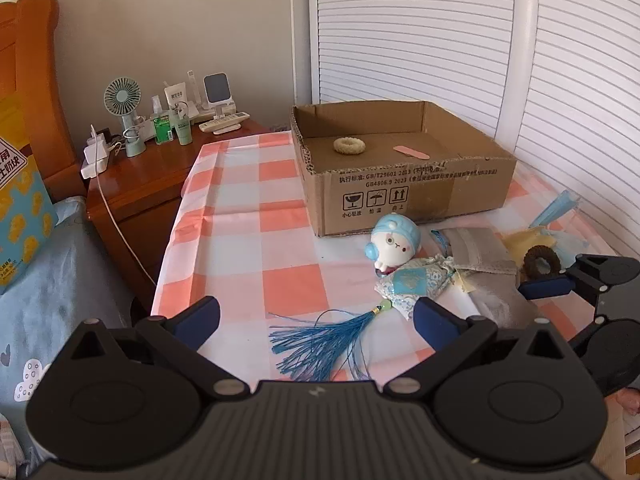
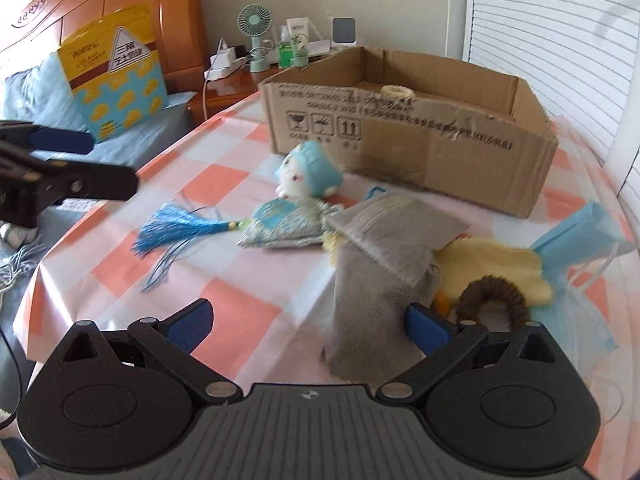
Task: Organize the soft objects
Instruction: 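Move the left tool to the blue floral sachet while the right tool moves to the grey felt pouch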
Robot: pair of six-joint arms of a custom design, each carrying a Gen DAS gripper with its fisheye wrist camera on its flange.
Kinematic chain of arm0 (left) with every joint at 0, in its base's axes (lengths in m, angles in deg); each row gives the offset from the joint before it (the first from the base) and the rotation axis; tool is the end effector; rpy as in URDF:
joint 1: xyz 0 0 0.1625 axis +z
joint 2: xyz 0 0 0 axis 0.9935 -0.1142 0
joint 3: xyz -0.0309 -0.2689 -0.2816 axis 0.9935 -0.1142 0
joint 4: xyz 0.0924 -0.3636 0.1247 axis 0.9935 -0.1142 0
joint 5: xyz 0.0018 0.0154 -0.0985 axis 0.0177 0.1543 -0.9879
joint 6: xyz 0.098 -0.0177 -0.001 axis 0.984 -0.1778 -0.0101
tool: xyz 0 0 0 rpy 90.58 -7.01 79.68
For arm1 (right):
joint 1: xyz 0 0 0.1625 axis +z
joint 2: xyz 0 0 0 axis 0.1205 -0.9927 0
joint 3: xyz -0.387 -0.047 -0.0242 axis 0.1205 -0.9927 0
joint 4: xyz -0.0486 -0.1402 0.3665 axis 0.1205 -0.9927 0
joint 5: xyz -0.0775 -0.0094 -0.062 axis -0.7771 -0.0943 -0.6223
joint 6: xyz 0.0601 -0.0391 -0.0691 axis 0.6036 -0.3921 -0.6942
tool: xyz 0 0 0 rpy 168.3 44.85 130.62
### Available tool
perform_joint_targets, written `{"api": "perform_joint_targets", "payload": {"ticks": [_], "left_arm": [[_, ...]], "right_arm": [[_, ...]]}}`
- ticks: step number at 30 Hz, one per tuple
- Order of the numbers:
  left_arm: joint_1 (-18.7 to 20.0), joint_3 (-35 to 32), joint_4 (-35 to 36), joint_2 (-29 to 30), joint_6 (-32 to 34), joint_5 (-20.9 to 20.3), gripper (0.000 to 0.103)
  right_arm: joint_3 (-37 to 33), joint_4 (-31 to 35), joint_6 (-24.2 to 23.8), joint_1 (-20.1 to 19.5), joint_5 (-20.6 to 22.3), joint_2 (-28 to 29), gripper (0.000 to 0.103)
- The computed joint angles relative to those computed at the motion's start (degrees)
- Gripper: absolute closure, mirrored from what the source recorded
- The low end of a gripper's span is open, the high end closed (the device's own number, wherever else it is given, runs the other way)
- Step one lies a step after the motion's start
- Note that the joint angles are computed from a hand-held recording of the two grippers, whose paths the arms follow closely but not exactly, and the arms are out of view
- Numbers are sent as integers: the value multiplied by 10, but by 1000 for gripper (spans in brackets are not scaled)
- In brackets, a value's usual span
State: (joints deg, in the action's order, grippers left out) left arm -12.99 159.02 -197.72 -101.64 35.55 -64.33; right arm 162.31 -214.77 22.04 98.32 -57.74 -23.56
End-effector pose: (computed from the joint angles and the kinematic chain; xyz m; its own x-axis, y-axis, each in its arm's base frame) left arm -0.0449 -0.6711 0.2571 -0.6348 0.3795 -0.6730 0.7240 0.5965 -0.3465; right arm 0.2620 -0.6449 -0.0298 -0.7276 -0.2770 0.6276 -0.5916 0.7165 -0.3697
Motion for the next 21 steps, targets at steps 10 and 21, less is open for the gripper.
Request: {"api": "perform_joint_targets", "payload": {"ticks": [10, 21], "left_arm": [[5, -21, 38, 17, 1, -21, 1], [20, -100, 117, 80, 12, -75, 1]], "right_arm": [[24, 19, -24, 9, -4, -12, 0], [31, -45, -34, 3, -47, 1, 0]]}}
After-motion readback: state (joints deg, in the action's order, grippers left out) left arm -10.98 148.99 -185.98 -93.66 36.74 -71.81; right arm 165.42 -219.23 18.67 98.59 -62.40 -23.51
